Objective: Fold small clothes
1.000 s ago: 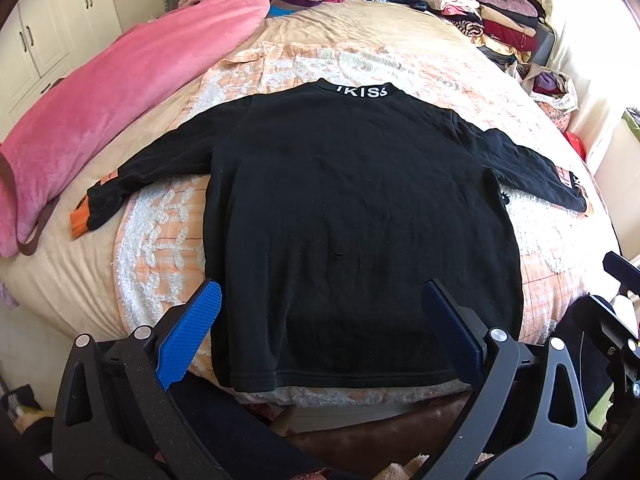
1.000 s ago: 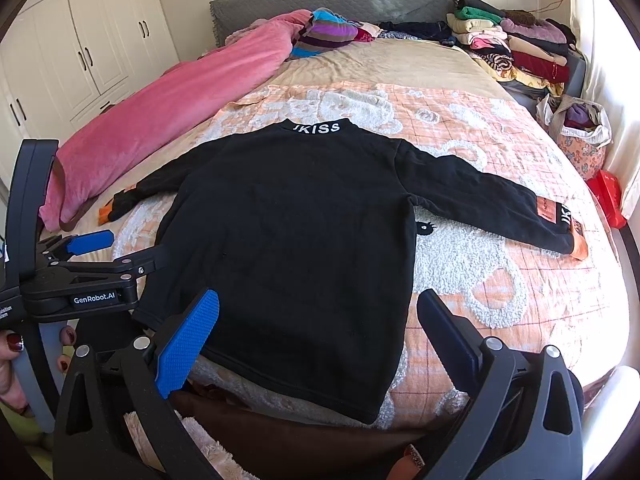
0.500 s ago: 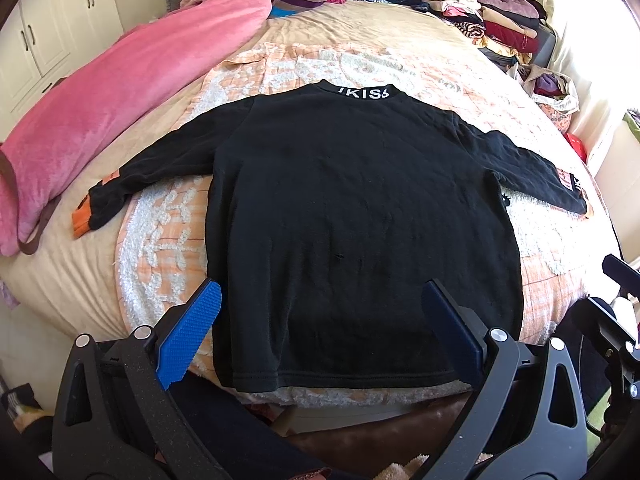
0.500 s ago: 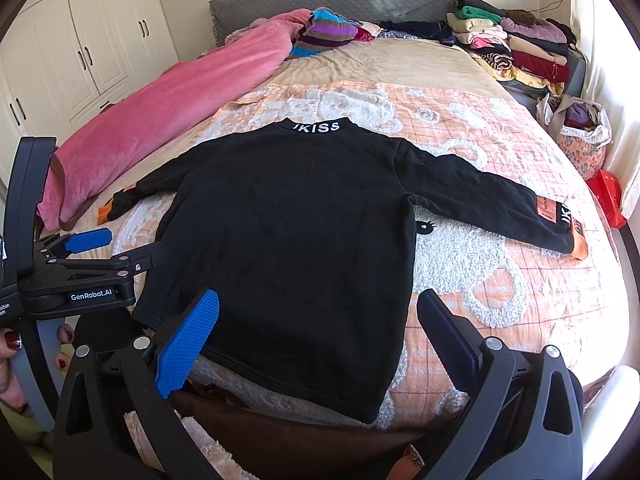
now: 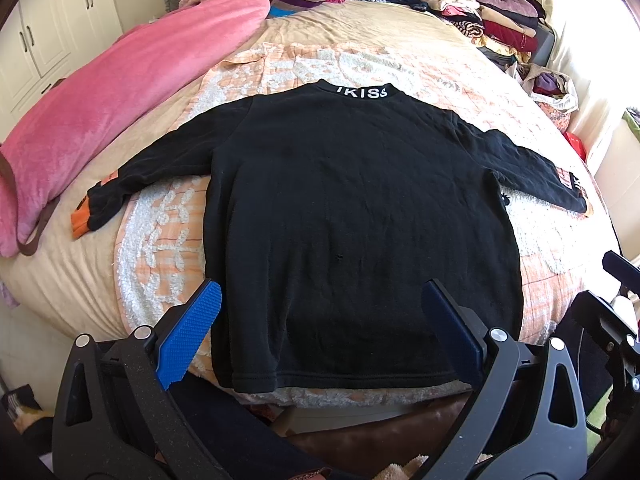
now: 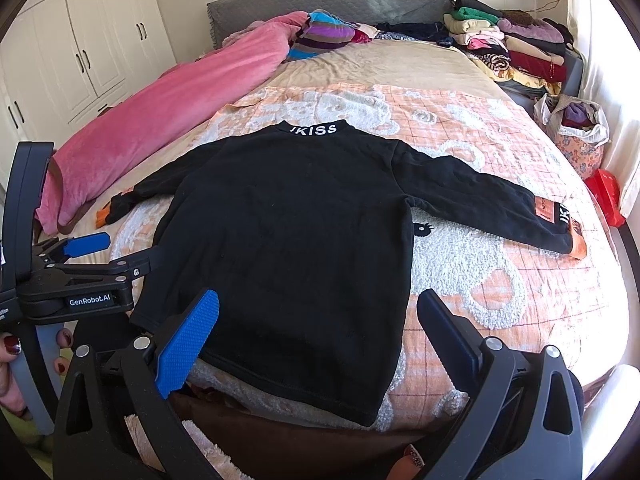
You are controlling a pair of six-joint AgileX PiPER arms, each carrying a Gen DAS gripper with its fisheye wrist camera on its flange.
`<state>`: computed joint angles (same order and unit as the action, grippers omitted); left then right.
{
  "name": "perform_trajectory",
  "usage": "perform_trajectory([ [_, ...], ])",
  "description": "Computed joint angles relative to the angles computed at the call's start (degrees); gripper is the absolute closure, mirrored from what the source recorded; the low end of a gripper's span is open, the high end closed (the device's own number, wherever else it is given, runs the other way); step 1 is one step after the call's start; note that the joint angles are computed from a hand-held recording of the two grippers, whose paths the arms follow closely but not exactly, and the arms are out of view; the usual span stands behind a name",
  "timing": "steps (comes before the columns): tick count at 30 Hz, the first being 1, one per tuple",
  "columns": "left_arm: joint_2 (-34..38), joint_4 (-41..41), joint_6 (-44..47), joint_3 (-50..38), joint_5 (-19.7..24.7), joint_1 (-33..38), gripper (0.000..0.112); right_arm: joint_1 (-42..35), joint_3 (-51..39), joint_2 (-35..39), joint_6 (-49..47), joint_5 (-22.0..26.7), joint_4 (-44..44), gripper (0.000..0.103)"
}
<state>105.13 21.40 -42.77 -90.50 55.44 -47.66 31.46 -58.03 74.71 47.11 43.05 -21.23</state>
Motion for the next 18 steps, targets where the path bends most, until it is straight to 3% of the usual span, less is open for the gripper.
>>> perform_trajectory([
  [8,1.33,-0.04,0.17,-0.81,-0.78,-0.01,0.018,-1.29,0.11,0.35,0.12,-1.34,-0.19,0.004],
  [18,6.76,-0.42,2.4,-6.79,-0.46,0.59,0.018,-9.17,0.4,1.75,-2.62,-5.72,1.85,0.004],
])
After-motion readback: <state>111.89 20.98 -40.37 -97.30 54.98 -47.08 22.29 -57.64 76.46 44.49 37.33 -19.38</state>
